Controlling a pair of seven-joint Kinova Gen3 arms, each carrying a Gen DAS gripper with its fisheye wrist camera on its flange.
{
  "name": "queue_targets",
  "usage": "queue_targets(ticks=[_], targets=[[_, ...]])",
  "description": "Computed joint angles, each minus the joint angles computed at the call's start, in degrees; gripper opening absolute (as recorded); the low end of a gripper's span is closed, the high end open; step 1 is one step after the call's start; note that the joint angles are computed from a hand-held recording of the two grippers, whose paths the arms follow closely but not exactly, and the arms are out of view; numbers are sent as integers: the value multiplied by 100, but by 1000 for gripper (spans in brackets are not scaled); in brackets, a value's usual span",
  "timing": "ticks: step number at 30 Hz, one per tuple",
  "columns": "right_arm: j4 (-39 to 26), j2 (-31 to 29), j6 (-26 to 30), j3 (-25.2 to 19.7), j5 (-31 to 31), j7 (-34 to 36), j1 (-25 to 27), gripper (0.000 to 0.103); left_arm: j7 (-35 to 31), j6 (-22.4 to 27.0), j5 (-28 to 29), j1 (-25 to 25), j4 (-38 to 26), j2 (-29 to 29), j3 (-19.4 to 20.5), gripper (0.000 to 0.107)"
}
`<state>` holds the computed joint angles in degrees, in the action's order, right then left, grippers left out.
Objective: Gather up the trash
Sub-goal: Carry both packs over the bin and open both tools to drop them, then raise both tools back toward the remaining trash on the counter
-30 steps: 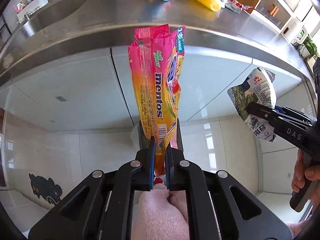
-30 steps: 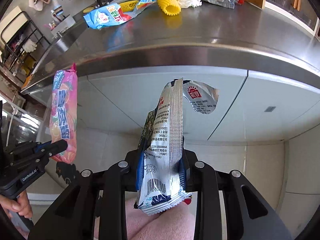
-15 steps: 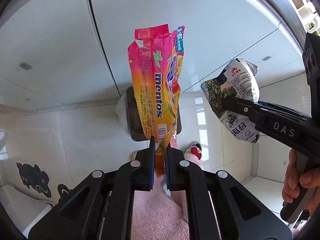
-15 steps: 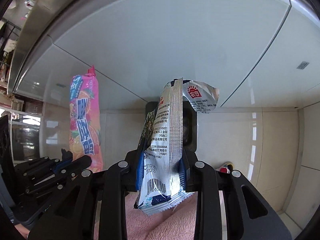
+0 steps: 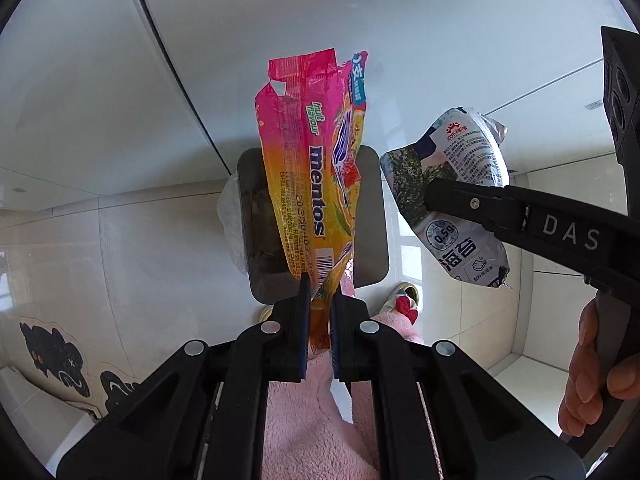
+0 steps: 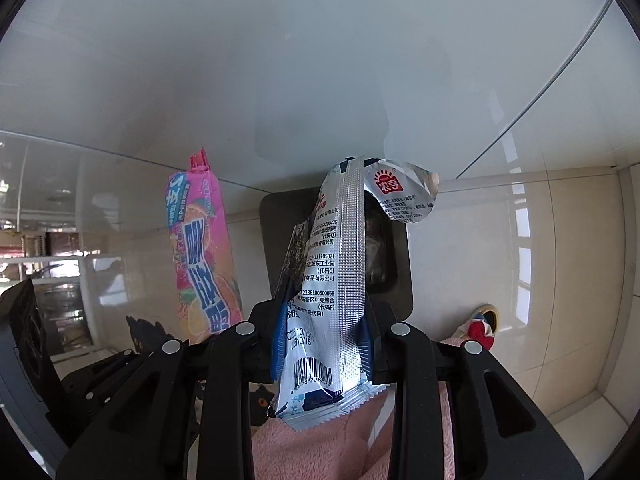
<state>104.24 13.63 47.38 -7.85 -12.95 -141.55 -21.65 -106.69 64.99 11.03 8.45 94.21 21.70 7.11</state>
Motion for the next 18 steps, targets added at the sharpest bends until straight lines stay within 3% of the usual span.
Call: queue_targets(ticks=[7,12,18], targets=[[140,253,-285,23,-375,146,110,38,11,131,21,-32,-244,261,0,14],[-53,359,-158,49,-210,-54,90,54,60,143,0,-15,-312,255,-8,31],[-198,366,40,90,-73,-170,83,57,173,154,-131,52,-321,122,-36,43]])
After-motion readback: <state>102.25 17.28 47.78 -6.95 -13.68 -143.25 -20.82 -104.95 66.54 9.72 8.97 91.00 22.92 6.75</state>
